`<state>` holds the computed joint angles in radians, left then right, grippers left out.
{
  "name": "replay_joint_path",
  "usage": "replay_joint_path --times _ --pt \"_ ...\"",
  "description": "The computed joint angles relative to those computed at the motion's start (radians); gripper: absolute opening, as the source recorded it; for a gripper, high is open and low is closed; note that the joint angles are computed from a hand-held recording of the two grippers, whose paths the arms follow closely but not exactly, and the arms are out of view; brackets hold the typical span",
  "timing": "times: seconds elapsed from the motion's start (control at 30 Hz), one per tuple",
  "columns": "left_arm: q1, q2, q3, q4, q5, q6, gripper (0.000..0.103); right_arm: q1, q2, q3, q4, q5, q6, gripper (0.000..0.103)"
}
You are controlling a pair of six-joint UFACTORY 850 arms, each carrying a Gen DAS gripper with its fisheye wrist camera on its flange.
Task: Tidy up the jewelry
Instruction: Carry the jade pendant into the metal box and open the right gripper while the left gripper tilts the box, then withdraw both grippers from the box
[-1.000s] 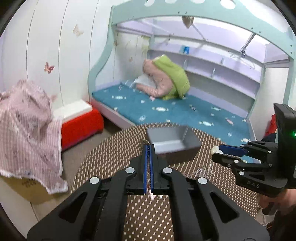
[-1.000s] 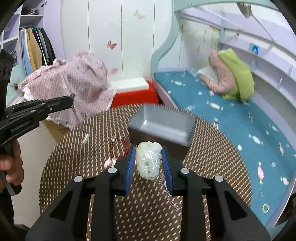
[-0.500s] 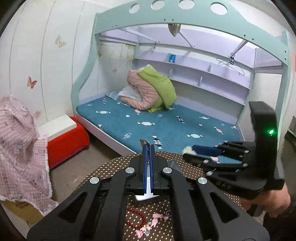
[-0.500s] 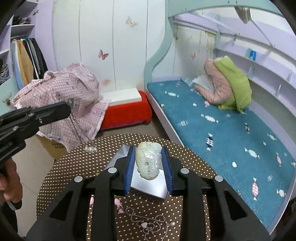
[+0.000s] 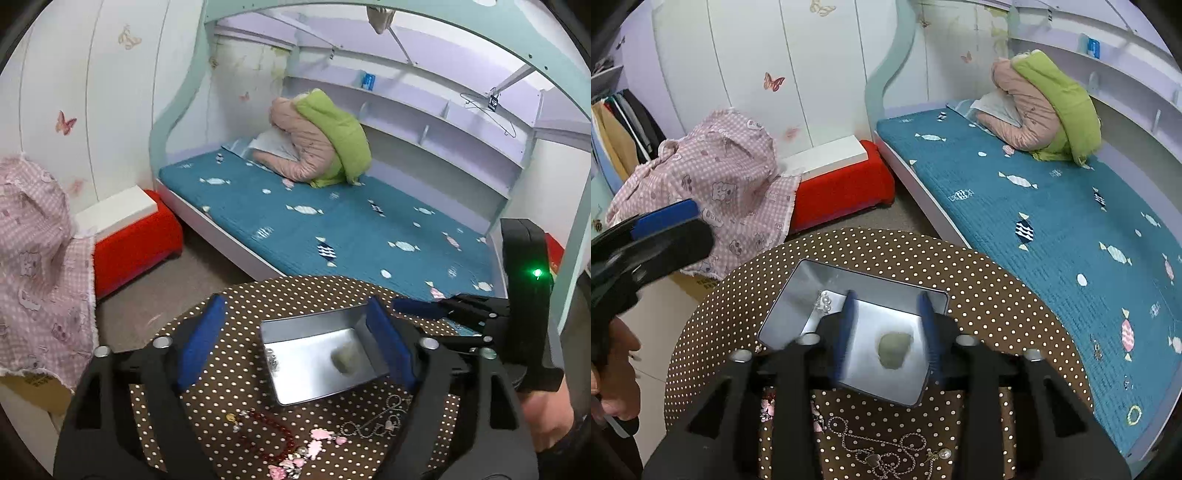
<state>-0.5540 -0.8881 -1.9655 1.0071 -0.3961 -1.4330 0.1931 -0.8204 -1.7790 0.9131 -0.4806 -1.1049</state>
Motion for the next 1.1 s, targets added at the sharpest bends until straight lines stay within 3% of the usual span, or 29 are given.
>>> replay_joint_path --times 0.07,0.17,0.3,0.53,0.8,1.1 --pt "-0.003 0.009 0.016 0.019 -0.015 -0.021 0.090 -0.003 0.017 0.024 0.051 0.017 -0.046 0.075" --pt "-0.015 0.031 0.054 0.102 -0.061 -0.107 0.093 -0.009 0.047 0.066 0.150 0.049 -0.122 0.096" --pt "-0.044 0.077 0.130 0.243 -0.146 -0.254 0.097 -0.014 0.099 0.135 0.284 0.104 -0.228 0.096" --pt "-0.096 0.144 0.232 0.375 -0.292 -0.423 0.097 -0.035 0.216 0.294 0.724 0.144 -0.607 0.096" --pt "-0.143 0.225 0.342 0.463 -0.406 -0.564 0.098 -0.049 0.357 0.465 1.089 0.108 -0.957 0.096" --pt "-0.193 0.292 0.427 0.513 -0.480 -0.642 0.098 -0.055 0.497 0.625 1.350 0.041 -1.209 0.096"
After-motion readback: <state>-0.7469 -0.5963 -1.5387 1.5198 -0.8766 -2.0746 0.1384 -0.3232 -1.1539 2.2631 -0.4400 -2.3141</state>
